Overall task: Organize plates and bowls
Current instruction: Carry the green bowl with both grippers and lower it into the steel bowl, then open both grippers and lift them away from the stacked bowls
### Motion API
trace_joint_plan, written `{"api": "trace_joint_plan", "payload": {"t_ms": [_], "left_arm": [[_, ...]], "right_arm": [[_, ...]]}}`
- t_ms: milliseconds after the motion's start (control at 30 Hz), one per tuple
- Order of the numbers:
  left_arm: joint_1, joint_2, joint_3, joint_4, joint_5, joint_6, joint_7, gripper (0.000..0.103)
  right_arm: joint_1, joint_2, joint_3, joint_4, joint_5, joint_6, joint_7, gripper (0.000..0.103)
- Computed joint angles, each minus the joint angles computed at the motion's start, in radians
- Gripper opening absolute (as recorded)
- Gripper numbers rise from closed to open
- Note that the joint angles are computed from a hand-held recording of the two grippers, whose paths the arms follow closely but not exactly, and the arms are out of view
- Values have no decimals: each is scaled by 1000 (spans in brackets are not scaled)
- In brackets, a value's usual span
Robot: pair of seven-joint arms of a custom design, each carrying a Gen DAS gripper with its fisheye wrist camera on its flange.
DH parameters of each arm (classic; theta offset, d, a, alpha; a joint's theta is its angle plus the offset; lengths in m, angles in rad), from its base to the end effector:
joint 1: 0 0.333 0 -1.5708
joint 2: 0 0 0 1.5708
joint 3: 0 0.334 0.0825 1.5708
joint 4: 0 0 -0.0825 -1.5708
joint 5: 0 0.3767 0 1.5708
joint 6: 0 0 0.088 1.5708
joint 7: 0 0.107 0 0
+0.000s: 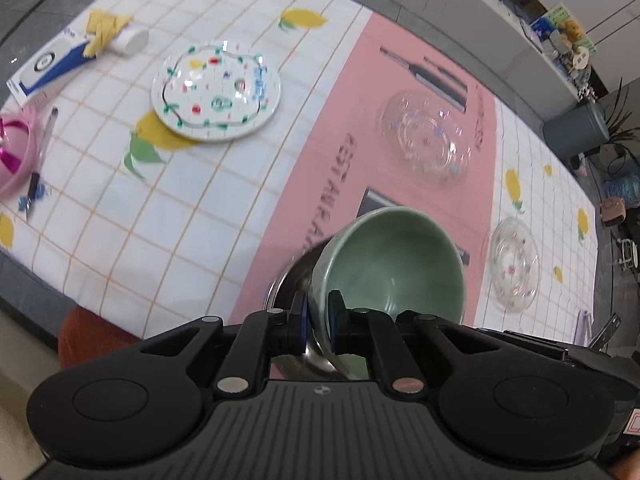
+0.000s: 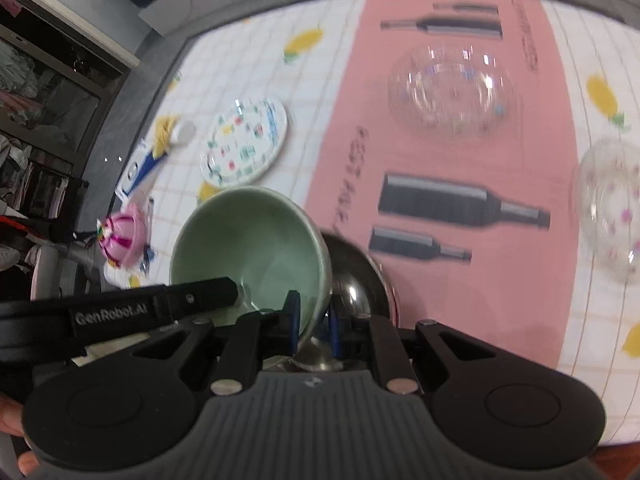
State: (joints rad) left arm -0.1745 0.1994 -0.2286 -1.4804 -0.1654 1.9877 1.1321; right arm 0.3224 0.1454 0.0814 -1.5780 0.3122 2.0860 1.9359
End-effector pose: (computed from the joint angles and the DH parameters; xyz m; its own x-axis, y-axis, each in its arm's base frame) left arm 0.5957 -0.2484 0.6141 0.0559 -0.9474 0.3152 -0.9761 -0.1183 -0.1825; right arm 0.5798 0.2602 0.6098 -0.0203 -0.9110 -0.4118 -0.9745 0.1102 -0.1957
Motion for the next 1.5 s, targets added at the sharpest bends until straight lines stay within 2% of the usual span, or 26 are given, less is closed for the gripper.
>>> {"api": "trace_joint_plan", "payload": {"t_ms": [233,633,933,1267,1400,1500], "left_arm": [[-1,-13,-5,-39,-19,-20,33,11],[-45,47,-9,43,109,-109,49,11],[-45,79,-11,83,111,-144,53,12],[-40,80,-10,97,100,-158,63,12],[-41,75,-10,99,104,-141,67,12],[-41,76,-10,109,106,-139,71,13]], "right_arm": [[2,-31,2,-60,-3,-4,-10,13],[-3,-16,3,-74,13,-22,-80,13],[7,1,1,-55,-30,-17,-91,14],[19,7,1,-29,-80,-29,-80,22],[29,-10,3,-33,-124,-3,-91,31],[35,-22,4,-39,-162,14,-95,32]]}}
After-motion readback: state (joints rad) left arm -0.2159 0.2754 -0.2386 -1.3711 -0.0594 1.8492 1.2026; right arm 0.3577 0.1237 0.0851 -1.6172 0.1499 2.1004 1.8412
